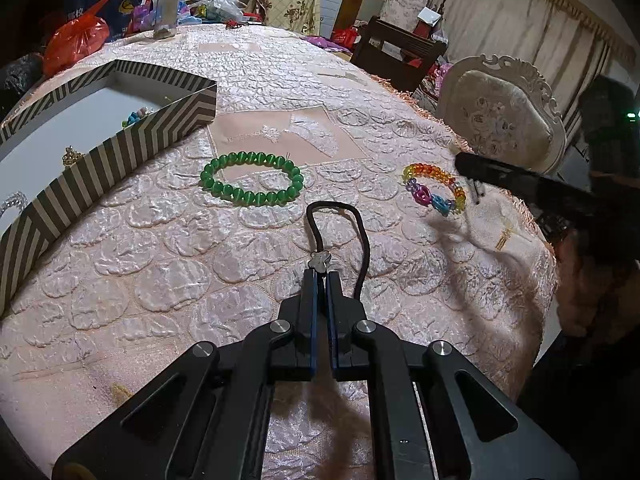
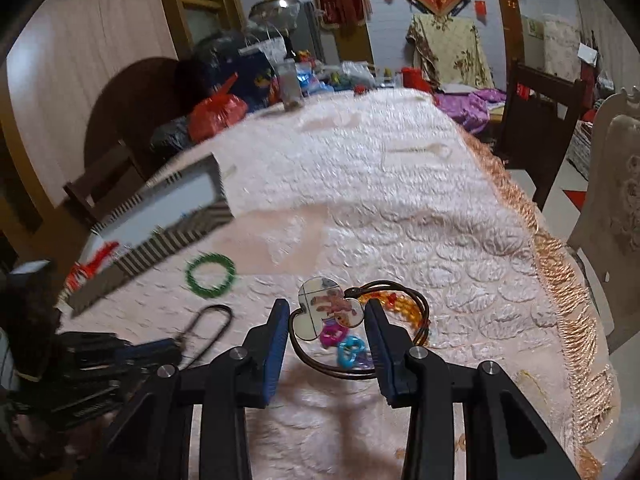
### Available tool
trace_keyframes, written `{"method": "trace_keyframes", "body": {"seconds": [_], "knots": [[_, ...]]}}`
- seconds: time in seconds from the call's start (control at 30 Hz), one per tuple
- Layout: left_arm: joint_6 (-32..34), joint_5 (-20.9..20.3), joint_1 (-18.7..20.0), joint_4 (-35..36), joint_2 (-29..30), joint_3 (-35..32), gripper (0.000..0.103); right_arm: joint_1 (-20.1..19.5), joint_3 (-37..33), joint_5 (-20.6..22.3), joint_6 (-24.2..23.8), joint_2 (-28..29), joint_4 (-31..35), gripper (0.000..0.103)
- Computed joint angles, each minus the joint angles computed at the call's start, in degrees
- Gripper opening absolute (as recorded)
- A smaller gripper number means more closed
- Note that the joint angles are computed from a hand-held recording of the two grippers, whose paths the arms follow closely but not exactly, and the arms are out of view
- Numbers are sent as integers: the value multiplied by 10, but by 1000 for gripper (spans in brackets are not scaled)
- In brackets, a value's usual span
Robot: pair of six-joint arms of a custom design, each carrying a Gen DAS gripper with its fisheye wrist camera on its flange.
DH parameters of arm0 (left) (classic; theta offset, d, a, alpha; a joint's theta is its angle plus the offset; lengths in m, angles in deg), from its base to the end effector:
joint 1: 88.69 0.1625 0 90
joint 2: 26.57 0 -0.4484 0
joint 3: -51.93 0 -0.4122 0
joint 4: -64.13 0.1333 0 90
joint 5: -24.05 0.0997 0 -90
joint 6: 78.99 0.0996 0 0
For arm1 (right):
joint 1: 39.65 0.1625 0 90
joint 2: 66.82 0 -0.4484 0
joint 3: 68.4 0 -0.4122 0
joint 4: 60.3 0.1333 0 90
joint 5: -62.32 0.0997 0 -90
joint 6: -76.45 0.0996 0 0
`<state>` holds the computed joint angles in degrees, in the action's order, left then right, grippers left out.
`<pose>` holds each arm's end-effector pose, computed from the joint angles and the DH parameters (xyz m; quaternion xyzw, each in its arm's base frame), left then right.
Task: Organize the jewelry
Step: 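Carry the black cord in the left gripper while the right carries the white-charm cord toward the striped box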
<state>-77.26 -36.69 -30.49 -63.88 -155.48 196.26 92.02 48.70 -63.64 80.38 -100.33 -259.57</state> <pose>0.0276 -0.3008 0.3599 0.2263 0.9228 -0.2473 0.1900 0.4180 -0.3571 -0.0290 0.2350 -0.8997 0.3115 0.1955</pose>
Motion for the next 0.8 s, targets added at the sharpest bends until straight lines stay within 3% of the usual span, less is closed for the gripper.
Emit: {"method": "trace_keyframes", "body": {"seconds": [0.13,0.33,0.6,0.8], "knots": [[-10,1,-2,11,3,-6,3,14,7,0,12,-2,-9,37],[-25,11,-37,37,-25,-15,3,22,14,0,38,0,-7,37],[-65,45,-92,88,-50,-32,3,36,-2,-24,95,-2,63,37],[-104,77,-129,128,-75,-40,3,57,-18,-36,93,3,76,37]]}}
